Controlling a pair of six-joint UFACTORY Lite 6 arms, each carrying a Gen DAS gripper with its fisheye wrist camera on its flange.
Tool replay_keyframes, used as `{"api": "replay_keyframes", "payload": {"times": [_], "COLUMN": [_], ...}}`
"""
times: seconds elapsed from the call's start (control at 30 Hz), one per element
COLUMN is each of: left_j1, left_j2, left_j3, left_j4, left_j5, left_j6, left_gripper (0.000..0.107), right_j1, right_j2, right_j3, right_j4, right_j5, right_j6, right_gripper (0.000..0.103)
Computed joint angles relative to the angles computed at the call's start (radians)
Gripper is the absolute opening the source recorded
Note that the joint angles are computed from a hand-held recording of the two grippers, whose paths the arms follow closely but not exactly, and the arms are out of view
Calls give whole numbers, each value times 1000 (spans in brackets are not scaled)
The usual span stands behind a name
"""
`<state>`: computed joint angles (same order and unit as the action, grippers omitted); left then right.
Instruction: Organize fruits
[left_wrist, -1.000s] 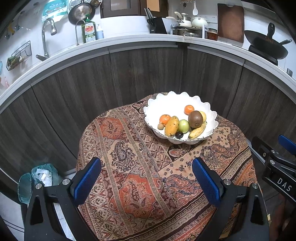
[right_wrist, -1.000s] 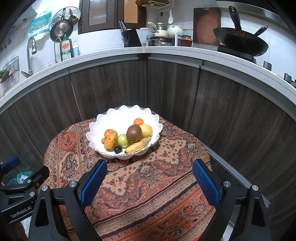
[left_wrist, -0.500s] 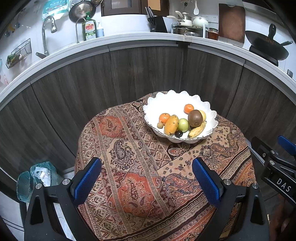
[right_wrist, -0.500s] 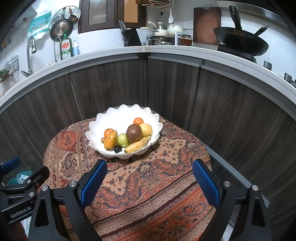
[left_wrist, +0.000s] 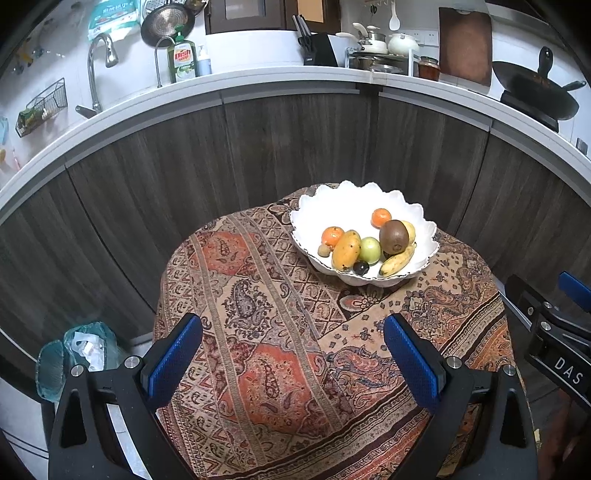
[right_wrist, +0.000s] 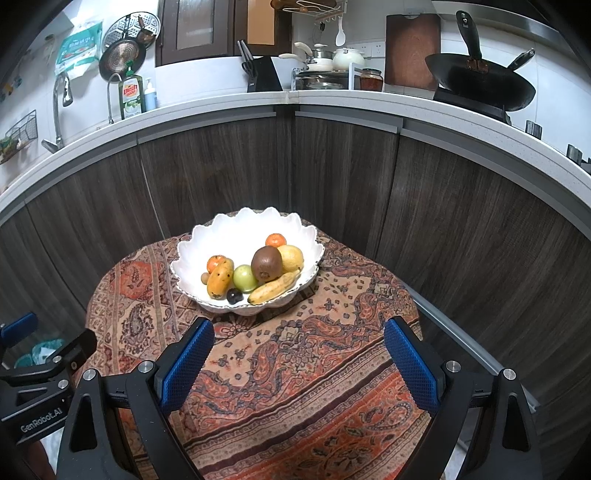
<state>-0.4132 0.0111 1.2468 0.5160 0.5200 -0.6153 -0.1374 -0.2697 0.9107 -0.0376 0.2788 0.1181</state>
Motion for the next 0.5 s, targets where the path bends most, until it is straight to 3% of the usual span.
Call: {"api": "replay_keyframes", "payload": {"times": [0.5], "left_j1": [2], "left_j2": [-1], "left_j3": [5], "left_j4": [-21], "left_j5": [-3], "left_j6": [17], "left_gripper": [100], "right_j1": [-6], "right_j2": [2], "right_j3": [-3], "right_j4": [25], "right_j5": [-2], "right_j6": [-29], "right_gripper": [94]}}
